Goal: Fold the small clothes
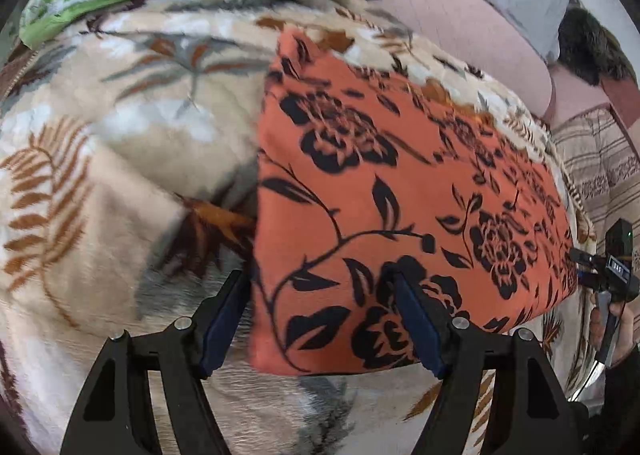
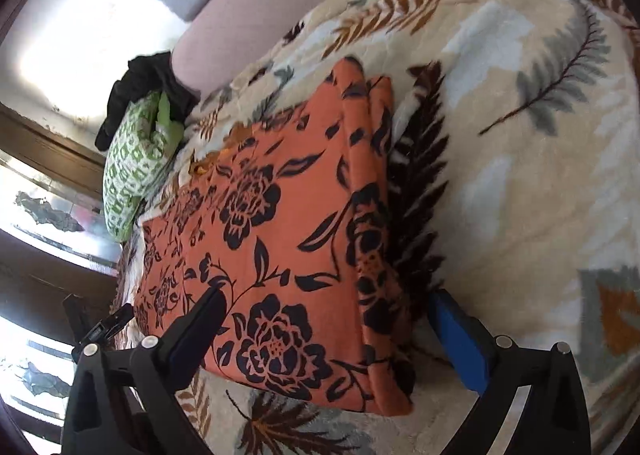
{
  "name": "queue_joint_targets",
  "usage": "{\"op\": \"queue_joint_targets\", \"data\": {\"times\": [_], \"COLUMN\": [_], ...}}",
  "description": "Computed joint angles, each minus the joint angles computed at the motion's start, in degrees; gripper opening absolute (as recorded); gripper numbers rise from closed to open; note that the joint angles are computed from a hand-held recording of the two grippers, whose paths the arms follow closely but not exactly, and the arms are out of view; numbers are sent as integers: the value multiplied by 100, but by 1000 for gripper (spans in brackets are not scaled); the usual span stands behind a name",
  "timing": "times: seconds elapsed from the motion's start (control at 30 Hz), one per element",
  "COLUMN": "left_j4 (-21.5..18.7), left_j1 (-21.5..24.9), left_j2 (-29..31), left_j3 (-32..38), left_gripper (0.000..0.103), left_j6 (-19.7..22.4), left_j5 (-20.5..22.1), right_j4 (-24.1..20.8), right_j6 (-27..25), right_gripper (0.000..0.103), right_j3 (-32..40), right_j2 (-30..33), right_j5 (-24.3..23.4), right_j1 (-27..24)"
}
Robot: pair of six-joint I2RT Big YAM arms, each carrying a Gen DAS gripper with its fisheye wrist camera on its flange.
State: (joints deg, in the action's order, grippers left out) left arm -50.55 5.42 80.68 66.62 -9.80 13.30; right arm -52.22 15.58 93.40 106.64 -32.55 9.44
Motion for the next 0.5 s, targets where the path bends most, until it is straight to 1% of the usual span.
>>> {"op": "queue_joint_targets", "data": {"times": [0.03, 0.07, 0.1, 0.13, 0.17, 0.2, 0.27, 0.33, 0.4, 0.5], "left_j4": [129, 18, -182, -274, -330, -359, -344, -386, -427, -635], "left_j1": [-115, -140, -135, -161, -203, -234, -238, -258, -246, -166], "left_j2": [-2, 75, 146, 143, 81, -46, -371, -810, -1364, -2125], "left_j3": [-11, 108, 292, 416, 508, 534, 529, 441, 192, -378], "left_gripper": [38, 21, 13, 12, 12, 12, 12, 12, 12, 13], "left_j6": [61, 105, -51, -89, -79, -85, -92, -80, -96, -293], "left_j5": [-264, -161, -82, -158, -290, -348, -281, -248, -150, 93], "right_j4": [-124, -329, -589, -746, -830, -839, -671, -622, -594, -429], "right_j6": [-65, -166, -128, -68, -184, -202, -48, -61, -165, -116], "right_gripper": [92, 72, 50, 24, 24, 24, 24, 24, 24, 24], "right_j3": [93, 239, 401, 494, 538, 530, 429, 280, -41, -935], "right_j2": [26, 74, 148, 170, 111, 2, -307, -647, -1124, -1981], "right_j5": [355, 479, 341, 190, 424, 471, 402, 375, 385, 172], "right_j1": [122, 192, 207, 208, 256, 283, 294, 317, 335, 241]}}
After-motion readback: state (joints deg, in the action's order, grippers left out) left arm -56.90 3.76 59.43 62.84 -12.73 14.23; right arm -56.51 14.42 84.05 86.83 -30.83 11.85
